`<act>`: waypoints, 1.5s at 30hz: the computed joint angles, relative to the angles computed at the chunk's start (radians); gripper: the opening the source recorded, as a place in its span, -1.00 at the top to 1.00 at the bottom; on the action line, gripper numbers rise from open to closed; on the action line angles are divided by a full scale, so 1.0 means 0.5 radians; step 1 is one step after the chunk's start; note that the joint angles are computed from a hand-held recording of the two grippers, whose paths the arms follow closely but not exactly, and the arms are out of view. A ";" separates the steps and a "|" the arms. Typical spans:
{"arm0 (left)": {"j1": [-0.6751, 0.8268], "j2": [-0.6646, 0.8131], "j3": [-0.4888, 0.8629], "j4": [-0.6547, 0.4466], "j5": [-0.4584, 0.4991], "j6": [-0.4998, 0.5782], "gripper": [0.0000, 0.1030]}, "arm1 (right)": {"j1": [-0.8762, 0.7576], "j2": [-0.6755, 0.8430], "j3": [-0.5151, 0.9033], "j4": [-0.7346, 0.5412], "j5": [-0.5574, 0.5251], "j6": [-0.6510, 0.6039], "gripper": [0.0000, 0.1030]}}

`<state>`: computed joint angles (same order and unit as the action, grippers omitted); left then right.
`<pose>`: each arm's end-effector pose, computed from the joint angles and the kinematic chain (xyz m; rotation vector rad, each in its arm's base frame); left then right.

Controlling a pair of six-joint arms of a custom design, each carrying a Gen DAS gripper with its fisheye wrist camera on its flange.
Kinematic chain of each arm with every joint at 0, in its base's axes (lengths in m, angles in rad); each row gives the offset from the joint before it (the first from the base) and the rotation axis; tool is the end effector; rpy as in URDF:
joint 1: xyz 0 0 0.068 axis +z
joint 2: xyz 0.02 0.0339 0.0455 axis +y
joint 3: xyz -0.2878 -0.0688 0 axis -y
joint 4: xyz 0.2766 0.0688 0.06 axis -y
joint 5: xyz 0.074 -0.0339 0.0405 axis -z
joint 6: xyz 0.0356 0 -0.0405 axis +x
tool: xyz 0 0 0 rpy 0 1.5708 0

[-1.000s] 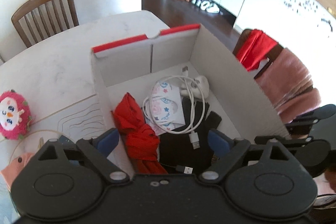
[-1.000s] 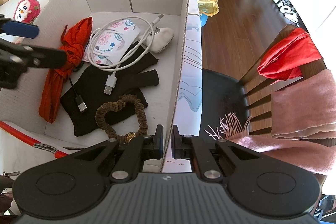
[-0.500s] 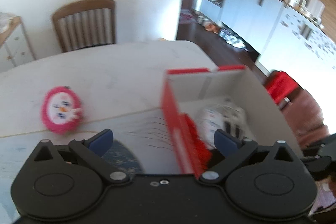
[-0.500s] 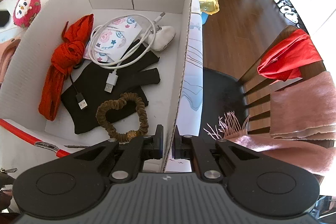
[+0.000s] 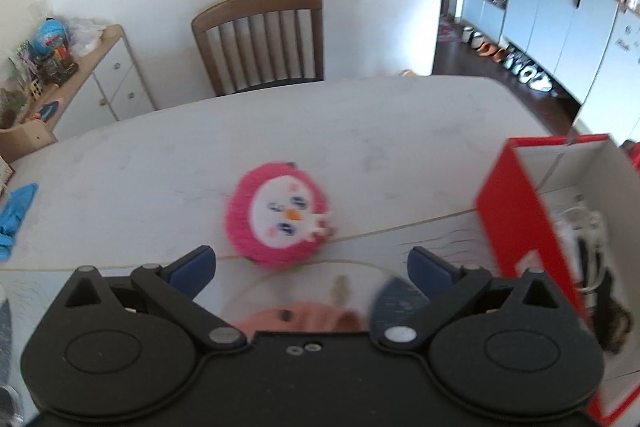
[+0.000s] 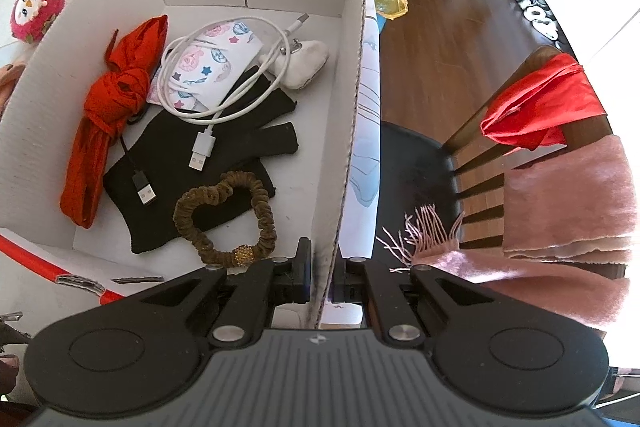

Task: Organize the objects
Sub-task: 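Lower the left gripper onto the pink plush ball and close on it, then lift the pink plush ball with the left gripper and carry it into the box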

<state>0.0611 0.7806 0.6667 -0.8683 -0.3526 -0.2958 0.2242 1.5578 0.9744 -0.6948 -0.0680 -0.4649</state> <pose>0.1557 0.0218 0.2549 -0.5759 2.4333 0.3532 0.3034 0.0717 0.1941 -0.9736 2.6708 0.0457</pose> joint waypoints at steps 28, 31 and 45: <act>0.813 1.020 0.009 0.823 0.558 0.462 -0.97 | 0.084 0.040 0.045 -0.042 0.143 0.161 0.84; 0.856 0.992 -0.032 0.848 0.580 0.431 -0.81 | 0.086 0.040 0.043 -0.039 0.148 0.163 0.84; 0.816 0.770 0.011 0.604 0.557 0.329 -0.57 | 0.072 0.044 0.024 0.000 0.130 0.140 0.84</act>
<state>0.4690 1.1655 0.6720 -0.5665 -0.0740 -0.1314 0.2603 1.5797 0.9866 -0.6947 -0.0027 -0.3951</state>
